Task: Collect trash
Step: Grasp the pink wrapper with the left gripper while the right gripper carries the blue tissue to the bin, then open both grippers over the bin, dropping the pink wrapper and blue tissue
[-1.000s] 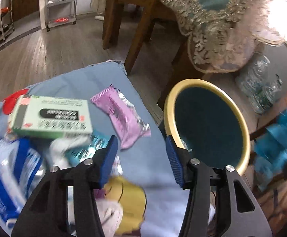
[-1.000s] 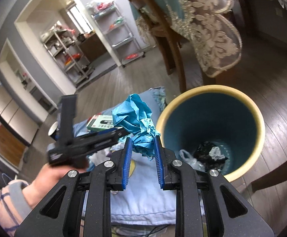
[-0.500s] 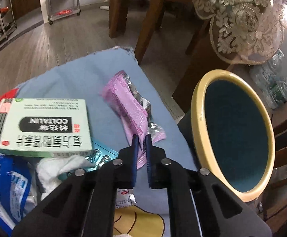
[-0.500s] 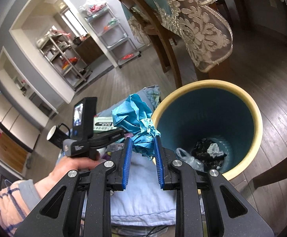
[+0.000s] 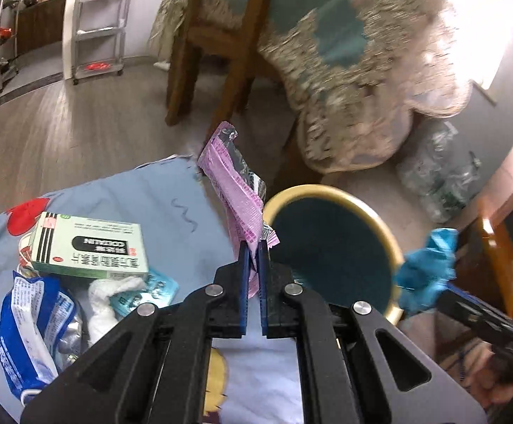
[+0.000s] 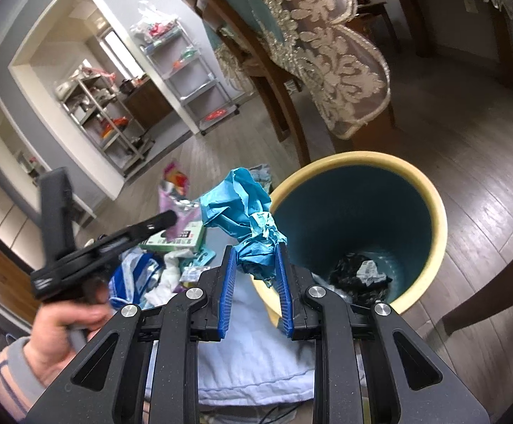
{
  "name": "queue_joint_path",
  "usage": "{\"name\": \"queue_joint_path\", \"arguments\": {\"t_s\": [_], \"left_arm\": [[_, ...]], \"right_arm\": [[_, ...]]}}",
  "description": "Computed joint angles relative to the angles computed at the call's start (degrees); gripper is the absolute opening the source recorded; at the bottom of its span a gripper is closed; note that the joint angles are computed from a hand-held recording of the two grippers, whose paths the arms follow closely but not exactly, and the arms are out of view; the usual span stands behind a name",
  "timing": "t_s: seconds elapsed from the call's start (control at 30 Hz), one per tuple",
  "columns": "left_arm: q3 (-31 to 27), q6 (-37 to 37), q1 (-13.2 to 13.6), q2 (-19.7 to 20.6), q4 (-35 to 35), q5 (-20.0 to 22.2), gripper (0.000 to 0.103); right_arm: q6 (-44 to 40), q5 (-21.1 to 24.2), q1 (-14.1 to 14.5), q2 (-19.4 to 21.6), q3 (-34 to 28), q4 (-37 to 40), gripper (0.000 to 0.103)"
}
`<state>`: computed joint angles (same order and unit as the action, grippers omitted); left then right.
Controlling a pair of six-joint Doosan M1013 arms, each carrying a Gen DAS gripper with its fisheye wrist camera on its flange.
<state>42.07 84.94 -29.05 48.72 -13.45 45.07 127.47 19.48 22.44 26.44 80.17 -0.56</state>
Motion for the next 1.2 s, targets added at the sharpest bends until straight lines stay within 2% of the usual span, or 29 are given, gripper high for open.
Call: {"name": "queue_joint_path", "arguments": {"t_s": [0.17, 0.37, 0.5, 0.6, 0.7, 1.0, 1.2], "left_arm": [[1.41, 5.13, -0.59, -1.07, -6.53, -0.95, 0.004], [-2.56, 9.18, -1.93, 1.72, -10.72, 3.36, 0.004], [-7.28, 9.56, -2.86, 4.87, -10.89, 7.77, 0.006], [-9.96, 7.90, -3.05, 6.76, -10.15, 10.21, 0.011], [-10.78, 6.04, -2.90, 7.50, -9.40, 11.47, 0.020], [-2.60, 5.93, -1.72, 2.53, -7.68, 5.39, 0.053], [3.49, 4.85, -0.39, -1.36, -6.65, 1.75, 0.059]], "right_arm": [[9.45, -0.02, 0.04, -0.70, 1.02, -8.10, 0.024], [23.66, 0.85, 0.28, -1.60, 2.48, -20.34, 0.024], [27.26, 1.05, 0.11, -1.84, 3.03, -22.97, 0.024], [27.54, 1.19, 0.00, -1.77, 3.09, -23.17, 0.024], [27.03, 1.60, -0.15, -1.45, 2.75, -22.32, 0.024], [23.78, 4.19, -0.36, 0.44, 0.42, -19.40, 0.025], [21.74, 6.23, -0.60, 1.69, -1.09, -16.96, 0.025]]}}
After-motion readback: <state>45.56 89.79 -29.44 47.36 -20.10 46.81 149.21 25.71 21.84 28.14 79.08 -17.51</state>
